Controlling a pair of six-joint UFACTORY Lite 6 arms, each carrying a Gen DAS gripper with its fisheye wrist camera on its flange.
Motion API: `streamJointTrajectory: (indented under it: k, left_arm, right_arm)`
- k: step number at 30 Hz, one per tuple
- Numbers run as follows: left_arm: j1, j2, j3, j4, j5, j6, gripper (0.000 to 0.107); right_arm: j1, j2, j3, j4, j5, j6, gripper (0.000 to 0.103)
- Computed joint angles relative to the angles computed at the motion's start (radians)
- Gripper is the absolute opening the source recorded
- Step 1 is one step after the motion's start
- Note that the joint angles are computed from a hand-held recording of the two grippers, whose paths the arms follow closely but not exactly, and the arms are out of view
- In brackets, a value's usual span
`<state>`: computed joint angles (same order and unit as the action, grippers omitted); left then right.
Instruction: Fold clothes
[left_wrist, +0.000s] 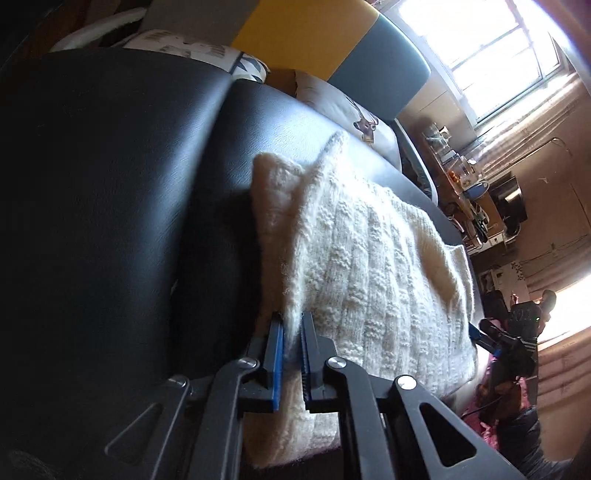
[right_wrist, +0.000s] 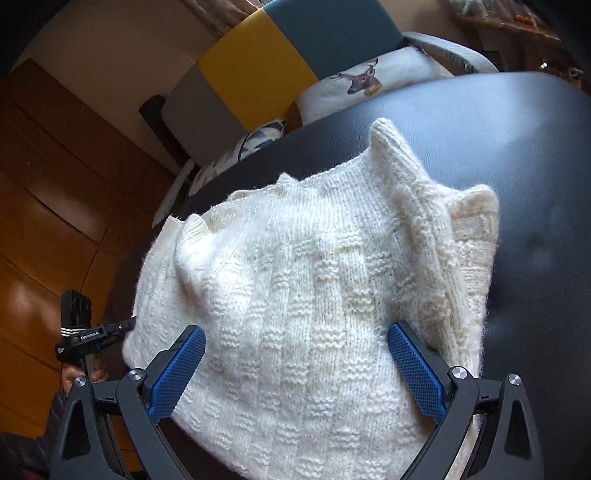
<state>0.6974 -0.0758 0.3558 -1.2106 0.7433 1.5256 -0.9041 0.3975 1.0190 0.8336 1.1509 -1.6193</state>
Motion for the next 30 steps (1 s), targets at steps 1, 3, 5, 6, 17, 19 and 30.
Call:
streamJointTrajectory:
  k: [1,3,5,6,17,19,30]
  left_arm:
    - [0.041,-0.061,-0.047,0.038,0.014,0.004,0.007]
    - [0.121,-0.161,-0.089,0.106,0.064,0.002,0.008]
    - [0.208,-0.251,-0.112,0.167,0.125,0.004,0.010]
    - [0.255,-0.293,-0.120,0.196,0.161,0.009,0.011]
    - [0.009,-0.031,0.125,0.037,0.040,0.047,0.016]
    - [-0.056,-0.016,0.140,0.022,0.005,0.044,0.017]
    - [-0.061,-0.283,0.023,0.053,-0.003,0.051,0.004]
  right_arm:
    - [-0.023,-0.012,-0.015,-0.026,0.019,-0.003,0.101]
    - [-0.072,-0.028,-0.041,-0.053,0.048,-0.042,0.101]
    - [-0.115,-0.045,-0.054,-0.055,0.068,-0.066,0.101]
    - [-0.128,-0.060,-0.054,-0.054,0.077,-0.065,0.100]
    - [0.093,-0.230,-0.074,0.127,-0.282,-0.222,0.079]
    - [0.161,-0.168,-0.029,0.062,-0.354,-0.118,0.079]
    - [0.238,-0.333,-0.135,0.082,-0.514,-0.209,0.009]
